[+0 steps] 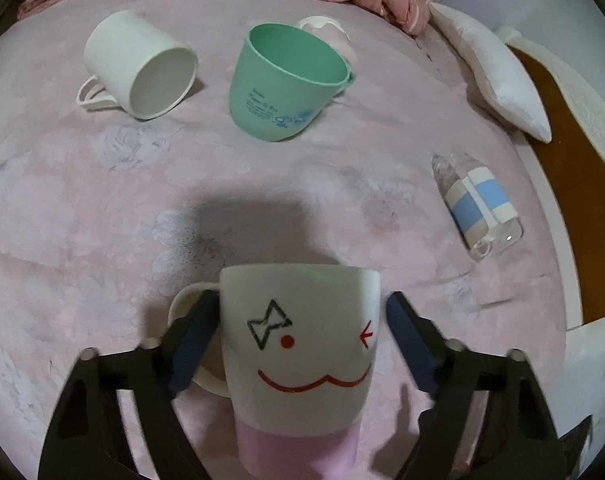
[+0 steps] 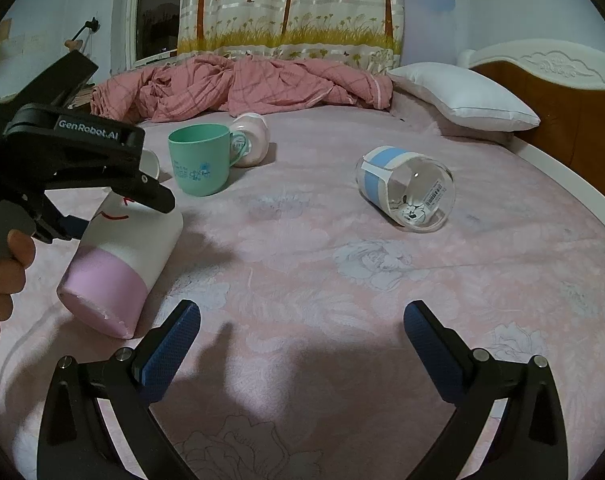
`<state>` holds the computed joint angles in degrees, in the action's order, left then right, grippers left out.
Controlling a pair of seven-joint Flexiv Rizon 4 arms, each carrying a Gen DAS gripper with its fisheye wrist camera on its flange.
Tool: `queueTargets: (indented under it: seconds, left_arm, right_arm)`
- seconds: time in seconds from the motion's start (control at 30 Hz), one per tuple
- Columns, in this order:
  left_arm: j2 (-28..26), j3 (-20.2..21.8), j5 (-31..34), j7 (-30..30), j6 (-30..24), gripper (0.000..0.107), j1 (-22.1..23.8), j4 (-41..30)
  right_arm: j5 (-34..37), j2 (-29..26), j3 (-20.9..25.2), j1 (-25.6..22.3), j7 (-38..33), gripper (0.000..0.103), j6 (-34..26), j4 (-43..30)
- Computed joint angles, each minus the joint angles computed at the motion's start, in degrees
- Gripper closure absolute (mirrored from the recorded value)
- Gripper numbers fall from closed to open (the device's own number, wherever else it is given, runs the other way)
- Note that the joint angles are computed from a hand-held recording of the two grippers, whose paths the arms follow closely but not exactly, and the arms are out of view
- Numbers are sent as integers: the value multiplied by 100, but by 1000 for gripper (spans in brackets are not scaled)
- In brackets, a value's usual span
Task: Flip cup upright
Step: 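Close the left tool around the body of the lying face mug, then rotate the mug opening upward with the left tool and set it down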
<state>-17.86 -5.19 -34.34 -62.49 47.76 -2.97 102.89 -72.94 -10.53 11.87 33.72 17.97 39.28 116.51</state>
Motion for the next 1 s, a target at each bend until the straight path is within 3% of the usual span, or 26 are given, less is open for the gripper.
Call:
queueTargets:
  seconds: [0.13,0.33,0.5,0.6,0.73,0.9,1.0]
  left_arm:
    - [49,61,124,-290,83,29,-48,9]
    - [509,-46,-279,530,683,29,-84,488]
    - [720,6,-356,831,1108,29,-199,684]
    - [836,-53,-745,1285,1460,29,-237,859]
    - [945,-186,-1770,2330,1701,30,-298,1053]
    - [929,-182,-2409,3129,1897,30,-459,1172]
    - [943,-258,-2925,3923,2233,30,-602,1367]
  right_arm:
    - [7,-13,-3,6,-11,0,-10,-11]
    - [16,-15,0,14,-23,0,-46,-18]
    - [-119,52,34,92,168,0,-349,16]
    - [-78,62,47,68,182,0,-354,20]
    - [18,46,59,56,151,0,-327,-4]
    - [50,39,51,57,127,0,-316,-7]
    - [39,41,49,59,138,0,-311,-5]
